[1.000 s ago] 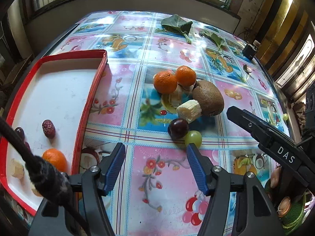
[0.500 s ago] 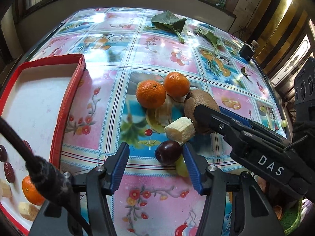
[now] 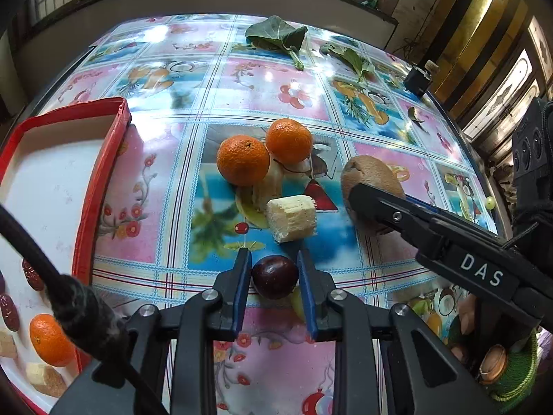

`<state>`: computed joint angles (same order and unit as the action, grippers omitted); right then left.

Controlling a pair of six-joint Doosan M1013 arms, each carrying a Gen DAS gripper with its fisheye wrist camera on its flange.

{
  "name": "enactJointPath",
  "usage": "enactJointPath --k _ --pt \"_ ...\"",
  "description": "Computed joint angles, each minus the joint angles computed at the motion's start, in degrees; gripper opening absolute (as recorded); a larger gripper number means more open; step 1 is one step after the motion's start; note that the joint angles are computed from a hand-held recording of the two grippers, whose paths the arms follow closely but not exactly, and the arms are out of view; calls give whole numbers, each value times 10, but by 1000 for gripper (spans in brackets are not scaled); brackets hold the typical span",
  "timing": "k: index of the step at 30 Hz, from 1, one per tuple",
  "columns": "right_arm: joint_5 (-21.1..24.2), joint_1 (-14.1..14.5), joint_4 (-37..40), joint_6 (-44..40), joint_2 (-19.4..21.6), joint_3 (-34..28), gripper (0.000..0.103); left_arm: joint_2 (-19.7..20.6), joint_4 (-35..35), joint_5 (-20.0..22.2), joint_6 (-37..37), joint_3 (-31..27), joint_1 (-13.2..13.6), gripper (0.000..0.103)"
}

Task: Organize fruits
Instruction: 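Carry the plum with left tool over the tray while right tool carries the kiwi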

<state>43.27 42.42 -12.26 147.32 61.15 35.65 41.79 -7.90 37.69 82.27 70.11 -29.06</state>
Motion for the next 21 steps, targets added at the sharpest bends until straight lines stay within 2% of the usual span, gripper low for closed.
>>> enactJointPath --k 8,13,21 --pt "-51 10 -71 96 -57 102 48 -39 21 -34 -17 59 4 26" --pt "-72 24 -109 134 -82 143 48 -68 36 -60 -35 99 4 26" --pt "-78 46 -137 142 -96 164 48 -97 154 -80 -141 136 -9 25"
